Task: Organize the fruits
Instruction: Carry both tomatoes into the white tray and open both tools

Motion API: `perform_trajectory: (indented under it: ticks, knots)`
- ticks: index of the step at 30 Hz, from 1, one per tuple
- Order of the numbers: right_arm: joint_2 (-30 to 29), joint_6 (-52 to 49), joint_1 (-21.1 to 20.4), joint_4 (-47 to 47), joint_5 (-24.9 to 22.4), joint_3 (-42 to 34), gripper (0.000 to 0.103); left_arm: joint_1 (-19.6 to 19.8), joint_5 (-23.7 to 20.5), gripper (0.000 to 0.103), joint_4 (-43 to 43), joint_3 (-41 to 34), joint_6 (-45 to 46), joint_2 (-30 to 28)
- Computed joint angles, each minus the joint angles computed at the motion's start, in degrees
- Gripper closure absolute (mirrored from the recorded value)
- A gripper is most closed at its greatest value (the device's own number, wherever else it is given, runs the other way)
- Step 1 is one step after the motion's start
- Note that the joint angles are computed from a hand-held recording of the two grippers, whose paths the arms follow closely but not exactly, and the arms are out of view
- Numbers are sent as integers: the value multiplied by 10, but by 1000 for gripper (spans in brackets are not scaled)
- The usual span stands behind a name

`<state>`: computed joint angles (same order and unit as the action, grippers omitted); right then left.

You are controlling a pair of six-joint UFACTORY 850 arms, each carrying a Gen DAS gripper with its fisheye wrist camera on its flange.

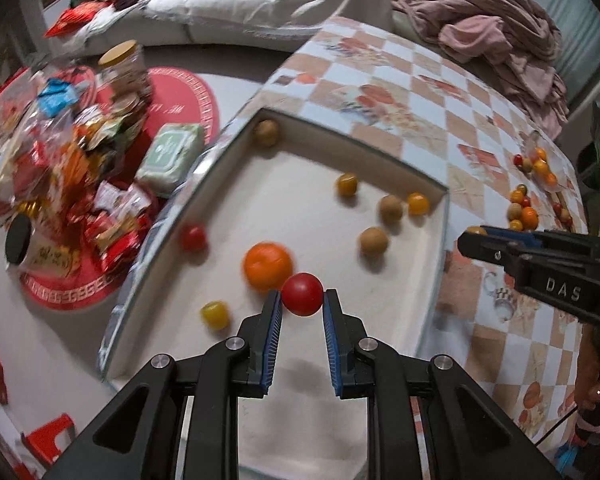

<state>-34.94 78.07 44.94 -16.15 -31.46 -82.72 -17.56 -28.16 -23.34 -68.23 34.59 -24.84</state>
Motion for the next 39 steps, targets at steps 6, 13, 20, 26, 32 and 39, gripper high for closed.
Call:
perform_trajectory:
  ticks: [6, 13, 20, 26, 32, 39]
  knots:
    - [-48, -83, 0, 53, -3, -66, 79, 23, 9, 81, 37, 14, -36, 2]
    - [-103, -168, 4, 120, -20, -137, 79, 34, 18, 81, 58, 23, -59, -8]
    - [-130, -195, 5, 145, -42, -167, 79, 27, 18, 80, 64, 31, -52, -18]
    - [-156, -218, 3, 164, -67, -195, 79, 21, 28, 80, 77, 37, -58, -20]
    - [-168, -218, 4, 165, -79, -208, 78, 16, 29, 80, 110, 39, -80, -25]
    - [-180, -232, 5, 168, -94, -228, 73, 13, 57, 29, 105, 55, -64, -11]
